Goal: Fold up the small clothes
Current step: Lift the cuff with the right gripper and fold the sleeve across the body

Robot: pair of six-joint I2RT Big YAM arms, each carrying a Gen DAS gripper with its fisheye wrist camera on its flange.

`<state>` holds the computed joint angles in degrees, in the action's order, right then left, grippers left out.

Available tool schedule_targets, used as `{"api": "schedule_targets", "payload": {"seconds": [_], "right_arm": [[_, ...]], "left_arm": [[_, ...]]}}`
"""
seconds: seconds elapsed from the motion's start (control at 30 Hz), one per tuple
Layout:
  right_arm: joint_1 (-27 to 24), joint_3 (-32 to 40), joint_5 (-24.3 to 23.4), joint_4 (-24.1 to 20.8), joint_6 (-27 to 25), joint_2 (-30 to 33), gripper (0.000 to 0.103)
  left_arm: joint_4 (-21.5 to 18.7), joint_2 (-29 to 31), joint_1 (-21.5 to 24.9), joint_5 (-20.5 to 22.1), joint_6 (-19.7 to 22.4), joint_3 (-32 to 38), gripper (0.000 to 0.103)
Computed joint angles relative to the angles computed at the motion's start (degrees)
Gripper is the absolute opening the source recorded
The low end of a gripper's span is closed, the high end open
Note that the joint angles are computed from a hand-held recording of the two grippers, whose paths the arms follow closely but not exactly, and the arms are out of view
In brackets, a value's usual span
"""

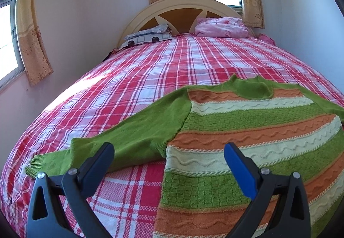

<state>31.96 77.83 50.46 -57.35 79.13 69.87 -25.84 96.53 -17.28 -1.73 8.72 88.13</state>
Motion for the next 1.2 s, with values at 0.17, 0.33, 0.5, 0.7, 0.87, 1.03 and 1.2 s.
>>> {"api": "schedule_targets", "payload": {"seconds": [0.17, 0.33, 0.5, 0.7, 0.87, 1.03, 1.2], "right_arm": [[-0.2, 7.7, -1.1, 2.7, -8.7, 5.7, 0.006], [-0.4, 14.0, -3.6, 5.5, -15.6, 10.7, 0.006], [-0.2, 21.3, -6.6, 6.8, -21.7, 16.5, 0.006], [0.1, 32.0, -9.2, 7.0, -29.6, 24.2, 0.005], [0.2, 40.8, -12.0, 7.2, -34.0, 30.6, 0.005], [0.4, 52.5, -15.5, 4.9, -37.6, 38.7, 0.005], [1.1, 65.7, -19.6, 1.1, -40.5, 48.1, 0.005]], "left_arm": [[0.3, 0.2, 1.1, 0.3, -1.2, 0.2, 0.103], [0.1, 0.8, 1.8, 0.4, -1.1, 0.6, 0.103], [0.0, 1.0, 3.0, 1.1, -2.0, 0.5, 0.103], [-0.2, 1.3, 4.0, 1.8, -2.6, 0.3, 0.103], [-0.3, 1.3, 4.9, 2.5, -3.1, 0.1, 0.103], [-0.1, 1.5, 5.7, 2.2, -3.1, 0.2, 0.103], [-0.5, 2.0, 6.6, 1.9, -3.6, 0.6, 0.103]]}}
